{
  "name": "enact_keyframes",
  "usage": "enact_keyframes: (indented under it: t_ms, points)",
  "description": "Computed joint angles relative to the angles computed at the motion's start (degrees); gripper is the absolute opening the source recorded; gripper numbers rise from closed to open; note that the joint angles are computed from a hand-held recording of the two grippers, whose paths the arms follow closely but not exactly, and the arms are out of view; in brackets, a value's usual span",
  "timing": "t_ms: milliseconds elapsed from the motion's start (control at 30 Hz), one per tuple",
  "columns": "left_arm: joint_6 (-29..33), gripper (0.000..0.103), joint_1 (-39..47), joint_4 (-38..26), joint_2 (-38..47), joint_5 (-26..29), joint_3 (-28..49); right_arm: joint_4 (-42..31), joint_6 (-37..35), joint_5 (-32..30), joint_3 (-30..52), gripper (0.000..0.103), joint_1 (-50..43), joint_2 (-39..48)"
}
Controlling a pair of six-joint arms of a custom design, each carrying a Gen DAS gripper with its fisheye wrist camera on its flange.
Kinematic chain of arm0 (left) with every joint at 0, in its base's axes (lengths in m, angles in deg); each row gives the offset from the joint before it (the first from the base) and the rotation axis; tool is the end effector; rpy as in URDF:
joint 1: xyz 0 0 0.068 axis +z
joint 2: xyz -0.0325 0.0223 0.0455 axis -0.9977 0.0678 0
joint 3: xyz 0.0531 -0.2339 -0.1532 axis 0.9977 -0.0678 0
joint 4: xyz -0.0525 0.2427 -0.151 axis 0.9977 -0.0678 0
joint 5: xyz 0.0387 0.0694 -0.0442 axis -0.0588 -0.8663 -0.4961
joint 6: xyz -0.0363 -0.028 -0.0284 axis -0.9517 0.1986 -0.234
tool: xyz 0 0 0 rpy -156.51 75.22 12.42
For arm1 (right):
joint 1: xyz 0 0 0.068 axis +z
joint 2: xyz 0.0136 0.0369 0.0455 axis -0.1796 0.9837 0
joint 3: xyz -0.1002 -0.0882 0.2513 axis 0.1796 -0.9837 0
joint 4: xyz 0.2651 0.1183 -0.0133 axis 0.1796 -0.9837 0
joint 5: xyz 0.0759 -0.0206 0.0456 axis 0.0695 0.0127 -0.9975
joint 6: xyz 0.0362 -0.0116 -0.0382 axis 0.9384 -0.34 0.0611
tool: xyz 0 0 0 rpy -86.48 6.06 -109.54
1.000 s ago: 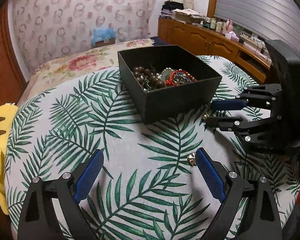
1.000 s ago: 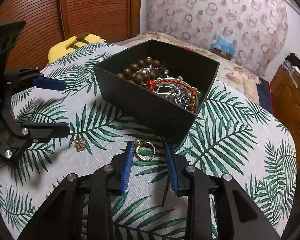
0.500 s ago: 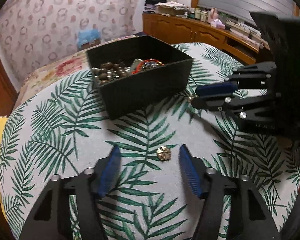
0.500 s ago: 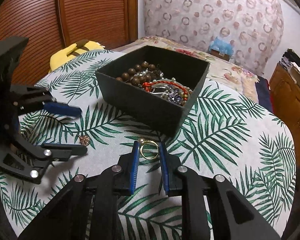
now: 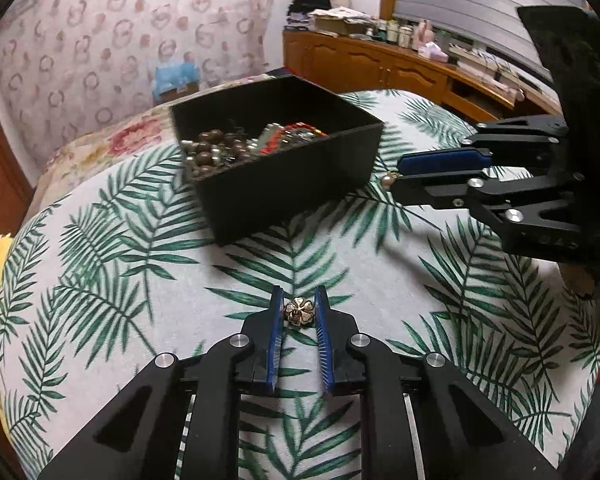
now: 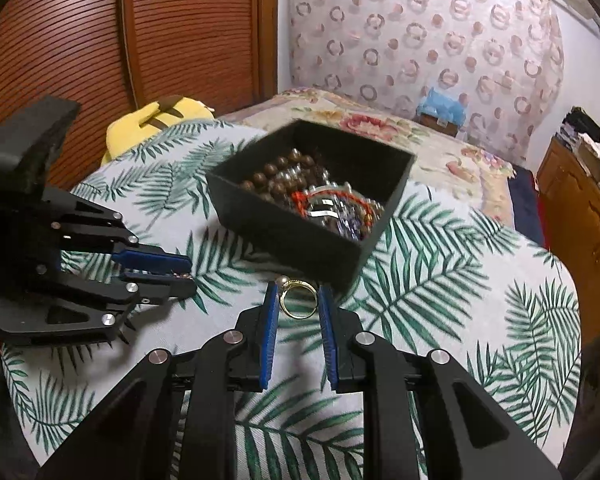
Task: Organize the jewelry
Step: 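Grasp the gold ring with the right gripper while the left gripper grasps the small charm, then drop the gold ring into the box with the right gripper while the left gripper drops the charm in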
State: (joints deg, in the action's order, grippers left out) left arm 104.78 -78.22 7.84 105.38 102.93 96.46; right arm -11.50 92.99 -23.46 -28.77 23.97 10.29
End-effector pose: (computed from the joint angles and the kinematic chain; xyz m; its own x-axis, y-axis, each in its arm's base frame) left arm 0.1965 0.0101 0.0971 -0.6034 0.4798 -0.6370 0.6345 0.7727 -0.0191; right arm 0.1991 0.1308 0.1138 -0.6549 -0.3001 -0.6936 -0.4162 0.9093 -0.0003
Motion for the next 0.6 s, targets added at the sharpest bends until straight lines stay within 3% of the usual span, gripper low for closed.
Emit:
enact_keyframes:
  t_ms: [267,600]
  points:
    - [-0.4,0.015,4.0,-4.6,-1.8,3.7,3.4,-1.4,-3.0,1.2,4.0,0.022,-0.3,-0.8]
    - [-4.4,0.015,3.5,-4.9,-3.3,4.4,7.8,1.7,-5.3,0.4,9.5,0.023,-4.5,6.4]
